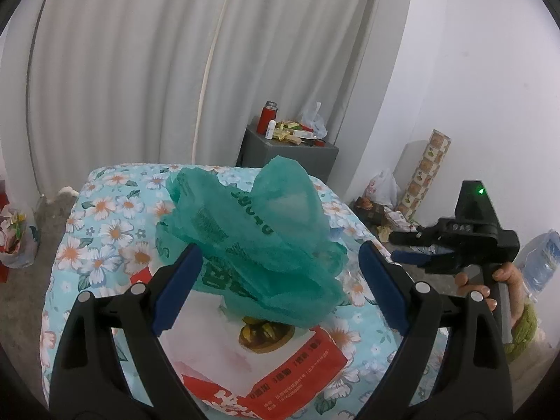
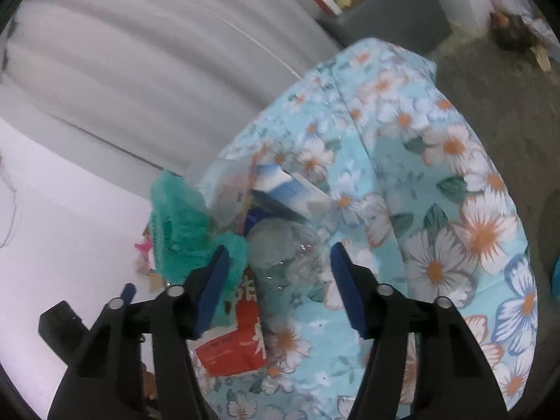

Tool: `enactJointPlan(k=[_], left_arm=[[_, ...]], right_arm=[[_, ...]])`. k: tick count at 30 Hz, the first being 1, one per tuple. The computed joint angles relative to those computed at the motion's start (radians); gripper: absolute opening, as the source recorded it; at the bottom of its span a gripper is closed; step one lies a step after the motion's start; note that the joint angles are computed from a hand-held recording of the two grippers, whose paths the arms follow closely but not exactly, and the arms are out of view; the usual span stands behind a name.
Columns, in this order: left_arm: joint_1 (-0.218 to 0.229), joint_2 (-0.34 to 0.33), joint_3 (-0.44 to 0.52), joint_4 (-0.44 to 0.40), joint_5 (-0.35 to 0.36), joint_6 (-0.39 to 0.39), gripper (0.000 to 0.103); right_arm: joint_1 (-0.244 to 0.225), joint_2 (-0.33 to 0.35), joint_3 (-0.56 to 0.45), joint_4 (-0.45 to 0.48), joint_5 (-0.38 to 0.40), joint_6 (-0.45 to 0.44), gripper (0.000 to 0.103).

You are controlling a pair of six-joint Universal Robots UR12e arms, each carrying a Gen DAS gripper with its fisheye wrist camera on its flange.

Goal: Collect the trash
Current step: 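Grasp the green plastic bag with the left gripper while the right grasps the clear plastic cup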

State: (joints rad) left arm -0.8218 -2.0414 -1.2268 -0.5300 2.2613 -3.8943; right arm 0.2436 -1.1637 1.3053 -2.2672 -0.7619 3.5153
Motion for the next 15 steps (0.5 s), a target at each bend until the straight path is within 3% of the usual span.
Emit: enactJointPlan(k=[3, 6, 9, 15], left_arm=[[0.006, 0.001, 0.003, -0.015, -0.01, -0.012, 0.086], [0.016, -0.004, 0.024, -0.088, -0.025, -0.05, 0.086], [0.027, -0.014, 0.045, -0.136, -0.041, -0.076, 0.086], [0.045, -0.025, 0.064, -0.158, -0.038, -0.12, 0.086]], right_arm=[[0.002, 0.005, -0.011, -0.01, 0.013, -0.006, 0.058], [0.012, 0.024, -0.068, 0.005, 0.012, -0.068, 0.058], [0.033, 0.055, -0.157, 0.069, -0.029, -0.177, 0.058], [0.063, 0.142, -0.336, 0.217, -0.044, -0.268, 0.059]])
